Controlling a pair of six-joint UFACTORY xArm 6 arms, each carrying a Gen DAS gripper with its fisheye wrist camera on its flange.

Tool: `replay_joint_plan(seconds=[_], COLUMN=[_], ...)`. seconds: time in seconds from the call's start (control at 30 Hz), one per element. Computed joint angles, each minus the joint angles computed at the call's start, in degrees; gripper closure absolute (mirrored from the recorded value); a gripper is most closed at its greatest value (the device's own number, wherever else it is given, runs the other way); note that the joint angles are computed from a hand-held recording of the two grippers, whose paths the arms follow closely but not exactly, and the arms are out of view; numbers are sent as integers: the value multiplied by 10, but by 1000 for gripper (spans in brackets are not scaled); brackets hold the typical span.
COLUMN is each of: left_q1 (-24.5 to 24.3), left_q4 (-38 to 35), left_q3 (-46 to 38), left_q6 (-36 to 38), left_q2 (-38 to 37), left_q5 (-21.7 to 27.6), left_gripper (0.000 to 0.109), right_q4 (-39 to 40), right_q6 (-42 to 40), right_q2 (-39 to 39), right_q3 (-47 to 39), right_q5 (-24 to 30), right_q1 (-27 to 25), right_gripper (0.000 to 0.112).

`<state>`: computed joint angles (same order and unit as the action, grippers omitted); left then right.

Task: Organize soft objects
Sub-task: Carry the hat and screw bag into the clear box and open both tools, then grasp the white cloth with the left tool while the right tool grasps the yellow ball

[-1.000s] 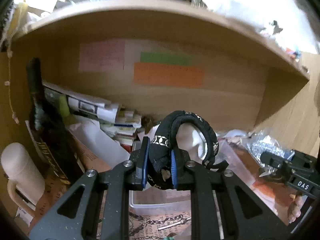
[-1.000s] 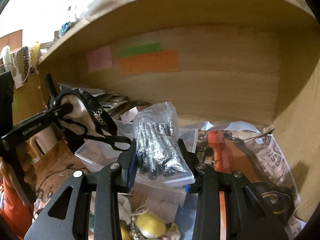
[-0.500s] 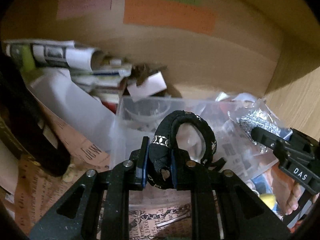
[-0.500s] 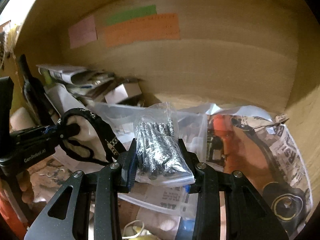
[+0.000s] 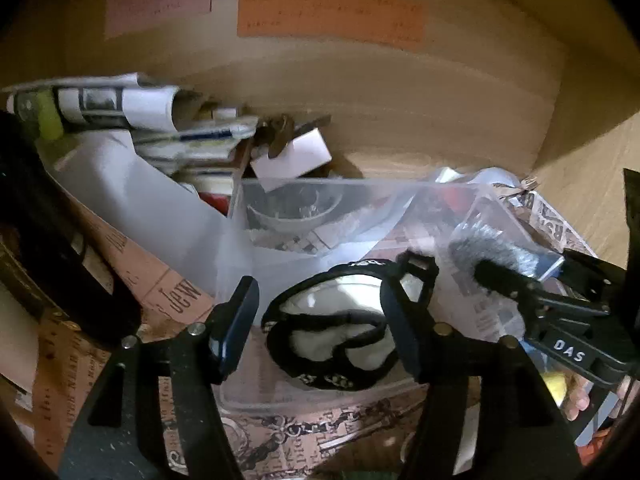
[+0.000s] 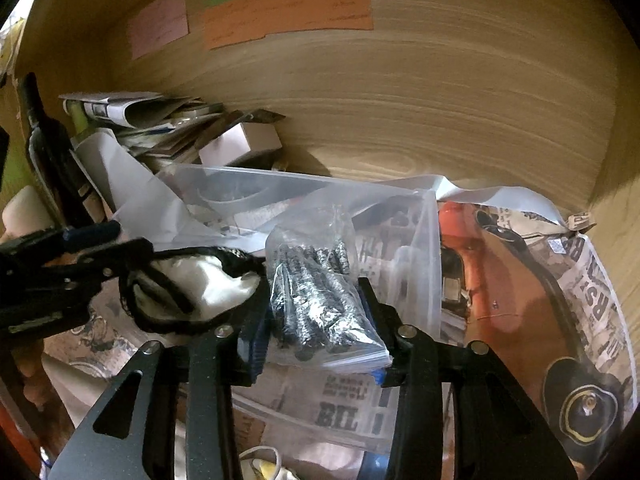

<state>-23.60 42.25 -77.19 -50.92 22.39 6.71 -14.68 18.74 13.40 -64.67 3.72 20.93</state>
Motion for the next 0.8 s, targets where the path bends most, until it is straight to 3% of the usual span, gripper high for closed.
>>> replay_joint_plan(seconds=[0.07, 0.2, 0.43, 0.67, 0.73, 0.8], left_q1=[1, 7, 19, 20, 17, 14], left_q4=[17, 68, 325, 456, 469, 470], left_q3=[10, 30, 55, 85, 95, 106], left_q6=[-13, -62, -303, -431, -444, -445], left_q2=[-13, -41, -107, -146, -150, -152], left_q5=[-5, -23, -43, -63, -64, -62], left_gripper=[43, 35, 11, 8, 8, 8], right_q4=[-21, -192, -476, -629, -649, -620], right_q6=[18, 166, 419, 569, 590, 560], right_q2=[-4, -31, -91, -146, -156, -164], right_q3=[2, 12, 21, 57, 69, 92], right_q5=[-1, -18, -41, -68, -70, -70], right_q1=[-2, -19, -43, -58, -61, -62], right_gripper=[62, 48, 28, 25, 25, 25])
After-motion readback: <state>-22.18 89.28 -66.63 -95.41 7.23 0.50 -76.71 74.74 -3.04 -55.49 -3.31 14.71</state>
